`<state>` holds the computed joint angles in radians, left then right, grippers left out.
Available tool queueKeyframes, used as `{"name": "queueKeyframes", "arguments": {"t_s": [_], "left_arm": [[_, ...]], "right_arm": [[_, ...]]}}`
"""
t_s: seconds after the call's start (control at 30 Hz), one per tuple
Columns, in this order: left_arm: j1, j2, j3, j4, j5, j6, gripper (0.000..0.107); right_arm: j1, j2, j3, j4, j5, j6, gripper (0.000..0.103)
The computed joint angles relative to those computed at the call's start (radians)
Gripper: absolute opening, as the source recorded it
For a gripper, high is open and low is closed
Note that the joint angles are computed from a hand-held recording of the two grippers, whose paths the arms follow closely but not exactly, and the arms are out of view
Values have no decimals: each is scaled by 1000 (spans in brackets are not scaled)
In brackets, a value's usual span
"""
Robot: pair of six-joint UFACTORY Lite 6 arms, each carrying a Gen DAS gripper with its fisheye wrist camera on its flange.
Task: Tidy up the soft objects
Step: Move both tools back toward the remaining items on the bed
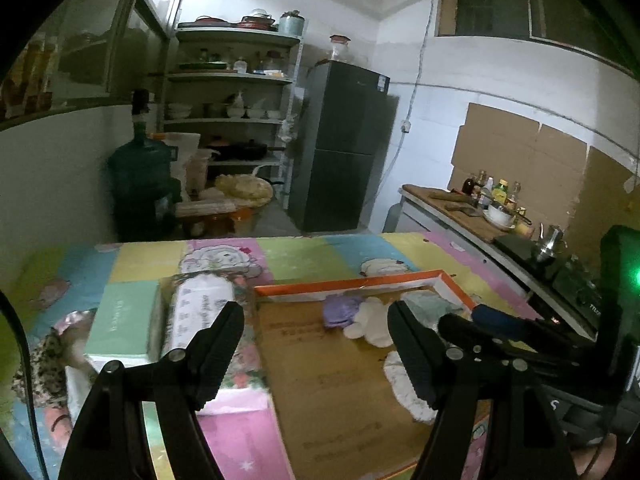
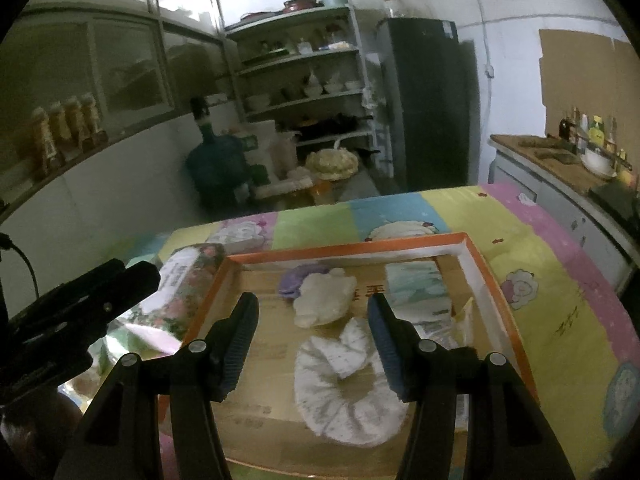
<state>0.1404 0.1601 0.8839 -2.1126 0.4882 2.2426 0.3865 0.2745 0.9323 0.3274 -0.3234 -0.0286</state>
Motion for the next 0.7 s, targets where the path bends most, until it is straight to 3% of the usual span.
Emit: {"name": "queueKeyframes", "arguments": {"t_s": [0.27, 0.7], "left_arm": [[60, -66, -108, -158, 10, 205, 74], [208, -126, -194, -102, 86, 223, 74]], "right_arm": [[95, -18, -48, 120, -84, -75, 59], [219, 29, -52, 183, -169, -68, 59]]}}
